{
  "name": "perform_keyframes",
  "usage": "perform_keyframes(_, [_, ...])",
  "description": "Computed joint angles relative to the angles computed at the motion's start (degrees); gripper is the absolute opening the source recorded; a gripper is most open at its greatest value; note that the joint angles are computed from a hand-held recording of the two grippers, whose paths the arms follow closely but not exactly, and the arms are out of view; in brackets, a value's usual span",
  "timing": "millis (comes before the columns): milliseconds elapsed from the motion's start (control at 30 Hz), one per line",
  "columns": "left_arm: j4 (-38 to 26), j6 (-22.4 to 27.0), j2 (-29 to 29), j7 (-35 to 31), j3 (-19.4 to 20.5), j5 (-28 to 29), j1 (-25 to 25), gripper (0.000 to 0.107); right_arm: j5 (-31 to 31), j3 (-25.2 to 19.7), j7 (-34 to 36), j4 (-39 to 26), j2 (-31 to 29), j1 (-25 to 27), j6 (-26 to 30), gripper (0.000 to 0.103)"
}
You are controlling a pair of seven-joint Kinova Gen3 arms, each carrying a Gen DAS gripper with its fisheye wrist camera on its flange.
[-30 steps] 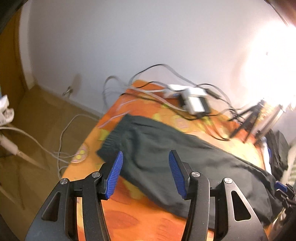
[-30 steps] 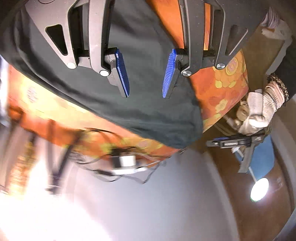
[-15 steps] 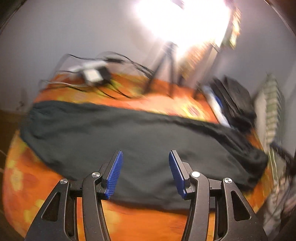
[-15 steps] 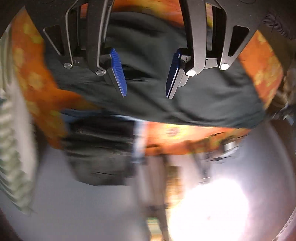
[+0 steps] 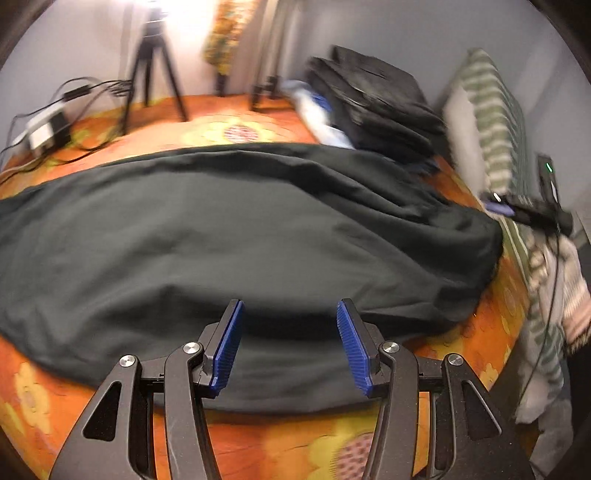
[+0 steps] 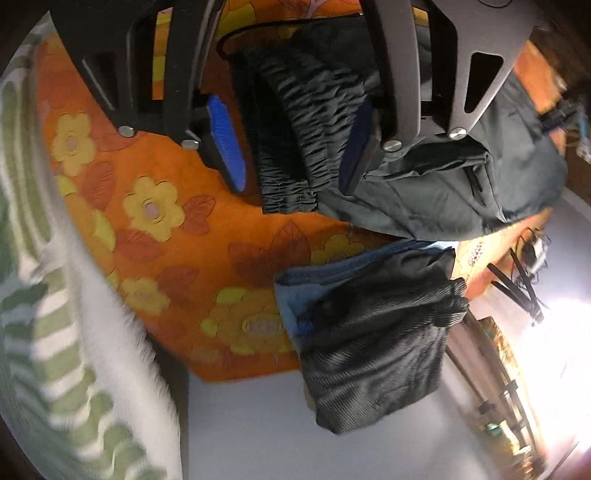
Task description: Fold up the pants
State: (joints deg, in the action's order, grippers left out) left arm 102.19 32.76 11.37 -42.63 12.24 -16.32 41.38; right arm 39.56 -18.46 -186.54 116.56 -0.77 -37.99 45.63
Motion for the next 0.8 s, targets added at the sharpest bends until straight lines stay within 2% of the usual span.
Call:
perform_keyframes(133, [-2.76,1.83,3.33,-0.50,0.31,-1.32,2.39,0.051,-8.97,2.87,9.32,1.00,0.28,4.32,-9.32,0.056])
perform_keyframes(200, [-3.50,2.83,4.25,-1.07,-0.12,-1.36,2.91,0.051,-11.82,-0.51,13.98,0.62,2.46,8.97,-11.94,0.056])
perform_keyframes(267, [-3.78,3.53,4.67,-0.79,-0.75,-1.65,3.53,0.051,-14.28,-5.40,18.31,-0.88,4.28,13.55,-11.13,0.056])
perform_keyframes(333, [-3.70,3.72,4.99,-0.52,-1.23,-1.26,3.35,0.051,-14.63,-7.44,19.53,-1.68,5.69,14.23,-10.94,0.056])
perform_keyframes(400, [-3.33,3.51,4.91,-0.85,-1.25,-0.40,2.78,0.051,-12.41,-8.46,17.01,-2.41,6.27,12.83,-9.21,0.044])
perform_keyframes(467, [-3.02,3.50,4.82,-0.94,-1.39,-0.27,2.69,0.051,-8.09,-12.09,12.41,-2.28,5.95,13.27,-8.38,0.032])
perform_keyframes(533, [-2.74,3.59,4.62,-0.67,-1.60,-0.62,2.91,0.051,-3.43,-12.35,7.94,-2.73,5.20,10.12,-5.52,0.021])
perform_keyframes(567, [-2.63,3.65,4.51,-0.44,-1.72,-0.84,2.99,0.051,-1.10,-11.70,5.69,-3.10,4.27,7.47,-3.19,0.018])
perform_keyframes(700, [-2.39,3.56,4.20,2.01,-2.52,-2.63,3.55,0.051,8.22,-6.51,-3.18,-3.73,1.88,-3.15,6.13,0.016])
perform_keyframes(800, [-2.13,3.47,3.87,3.06,-2.57,-3.37,3.44,0.051,14.43,-0.12,-9.57,-3.80,2.63,-11.11,13.12,0.016])
